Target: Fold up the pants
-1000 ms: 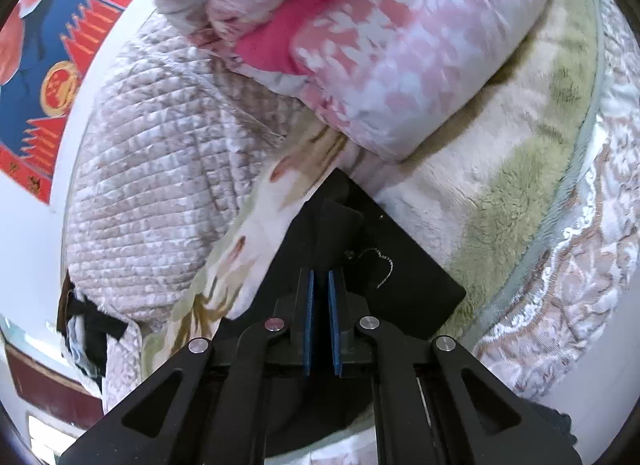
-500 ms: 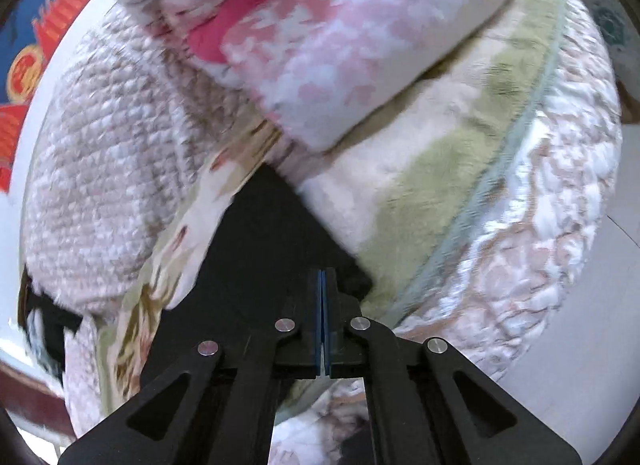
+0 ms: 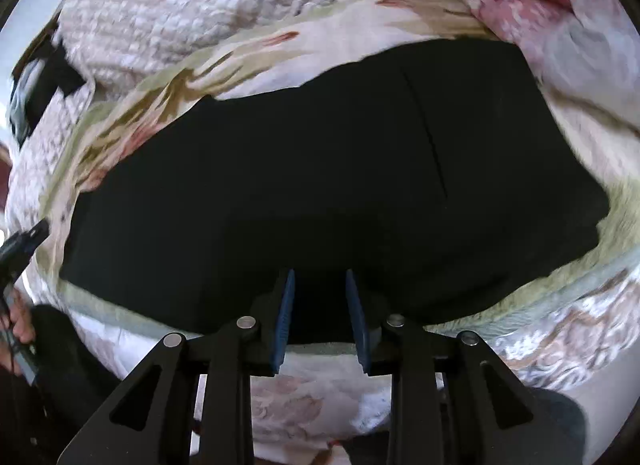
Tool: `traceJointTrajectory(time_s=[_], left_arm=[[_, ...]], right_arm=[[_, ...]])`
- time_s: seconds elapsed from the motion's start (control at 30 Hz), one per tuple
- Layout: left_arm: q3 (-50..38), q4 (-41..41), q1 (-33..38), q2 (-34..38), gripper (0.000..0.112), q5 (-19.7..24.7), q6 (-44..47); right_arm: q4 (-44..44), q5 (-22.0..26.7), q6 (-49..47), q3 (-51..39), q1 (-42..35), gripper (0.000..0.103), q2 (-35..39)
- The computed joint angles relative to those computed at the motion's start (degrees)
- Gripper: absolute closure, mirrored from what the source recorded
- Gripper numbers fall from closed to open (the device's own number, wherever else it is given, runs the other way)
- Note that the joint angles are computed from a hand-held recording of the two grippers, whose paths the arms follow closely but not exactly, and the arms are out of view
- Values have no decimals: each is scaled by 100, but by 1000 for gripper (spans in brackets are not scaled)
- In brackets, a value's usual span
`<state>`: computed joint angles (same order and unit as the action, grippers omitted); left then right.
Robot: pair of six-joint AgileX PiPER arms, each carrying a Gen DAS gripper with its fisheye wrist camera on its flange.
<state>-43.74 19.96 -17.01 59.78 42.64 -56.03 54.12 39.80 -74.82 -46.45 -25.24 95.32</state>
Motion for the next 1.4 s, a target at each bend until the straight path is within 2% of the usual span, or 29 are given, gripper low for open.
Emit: traceJointTrajectory(time_s=[0.1,0.27,0.33,0.4,0.43,0.5,0.53,0.57,0.6,0.67,0.73,0.83,0.93,0.97,1.0,1.07,1.13,1.2,1.3,1.4], left_arm=[[-1,-687,-19,454,93,-583,660],[-504,-1031,-303,1516,93,-1186,1274],[-736,-833,-346,1890,93,-1241,1180],[-821,-406,-363,2184,93,-1287,964],[-860,-193,-336,2341,93,-1224,768],[-711,-169,-170,2284,91,-1425,735],[-682,-86,-135,2249,88,-1407,670],[-630,93,-115,2224,78,-1400,498],[-569,172,-73,2207,75,-1468,394],[-523,154,-7,2224,75,-1603,381],[-592,455,-132,2254,75,-1482,101],[-631,532,-274,2167,76,-1486,53],[-801,583,-425,2300,76,-1453,115],[-875,497,-433,2383,76,-1457,246],[-935,457,-438,2494,74,-1484,356],[-1120,909,-554,2721,74,-1224,33],[-1203,799,-551,2695,74,-1077,116],[-1197,690,-555,2558,74,-940,140],[-1126,964,-762,2353,74,-623,-175],[-974,1031,-1003,2090,74,-490,-356]], right_arm=[[594,189,-580,3,-176,76,-156],[1130,-71,-802,-536,25,76,68],[1344,-227,-873,-775,72,76,297],[1040,-773,-310,-1176,253,76,695],[1017,-806,-89,-1334,180,78,889],[1592,-459,-123,-1441,-76,78,1047],[1759,-536,-315,-1395,-113,77,999],[1992,-771,-554,-1290,-49,77,905],[2025,-783,-575,-1277,-9,77,876],[1815,-457,-400,-1392,57,77,897],[1844,-420,-709,-1284,303,76,819],[1924,-352,-1088,-1193,662,62,841],[1691,-433,-948,-1409,1137,62,1077],[1674,-526,-965,-1478,1280,62,1168],[1465,-830,-782,-1558,1488,62,1276],[1079,-1146,-324,-1723,1657,61,1444],[1209,-1090,-390,-1633,1629,61,1284],[1543,-850,-840,-1338,1523,61,1008],[1924,-975,-1584,-709,1554,61,532],[2271,-924,-2215,-146,1537,61,202]])
